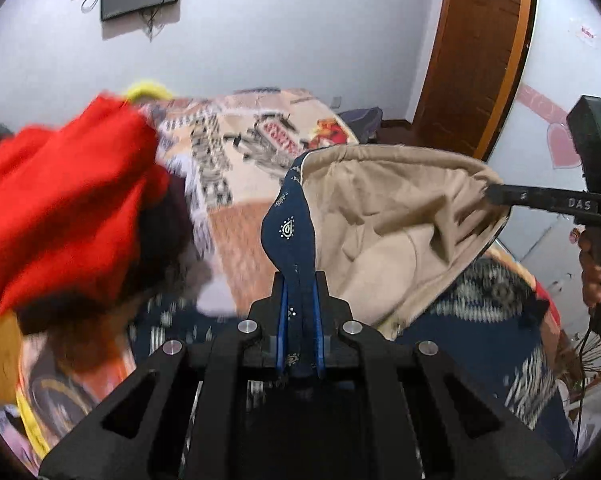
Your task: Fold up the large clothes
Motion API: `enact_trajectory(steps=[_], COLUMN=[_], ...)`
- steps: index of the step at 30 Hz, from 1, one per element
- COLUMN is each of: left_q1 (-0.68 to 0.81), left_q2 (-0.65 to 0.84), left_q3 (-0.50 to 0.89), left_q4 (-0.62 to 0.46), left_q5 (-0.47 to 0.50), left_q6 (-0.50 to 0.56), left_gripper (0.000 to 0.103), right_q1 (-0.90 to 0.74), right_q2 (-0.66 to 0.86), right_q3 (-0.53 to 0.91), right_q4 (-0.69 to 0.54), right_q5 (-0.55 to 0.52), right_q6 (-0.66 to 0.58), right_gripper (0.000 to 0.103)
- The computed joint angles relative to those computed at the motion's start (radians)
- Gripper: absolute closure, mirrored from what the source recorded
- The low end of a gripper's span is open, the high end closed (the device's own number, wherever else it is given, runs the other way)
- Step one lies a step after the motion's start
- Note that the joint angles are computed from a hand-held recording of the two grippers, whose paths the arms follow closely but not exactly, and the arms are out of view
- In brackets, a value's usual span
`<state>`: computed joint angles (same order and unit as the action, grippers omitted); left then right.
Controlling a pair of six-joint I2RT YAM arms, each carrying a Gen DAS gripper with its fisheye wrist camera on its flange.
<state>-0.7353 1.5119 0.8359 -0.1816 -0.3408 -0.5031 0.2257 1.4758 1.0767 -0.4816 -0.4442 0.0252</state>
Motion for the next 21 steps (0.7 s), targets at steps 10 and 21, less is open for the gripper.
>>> enact_trajectory(steps=[10, 21], left_q1=[-0.023, 0.022], left_q2=[0.094, 0.083], left_q3=[-0.16, -0.12], left_q4=[0.085, 0.031], left_q5=[0.071, 0.105], left_q6=[-0.152, -0.083], left_gripper=[0.091, 0.061], right_q1=[-0.01, -0.024], right_q2=[-0.066, -0.107], right_q3=[-0.226, -0.27], right_q4=[0.062, 0.043], right_q5=[0.034, 0.085], right_q6=[0.029, 0.019], right_gripper=[0.097, 0.084])
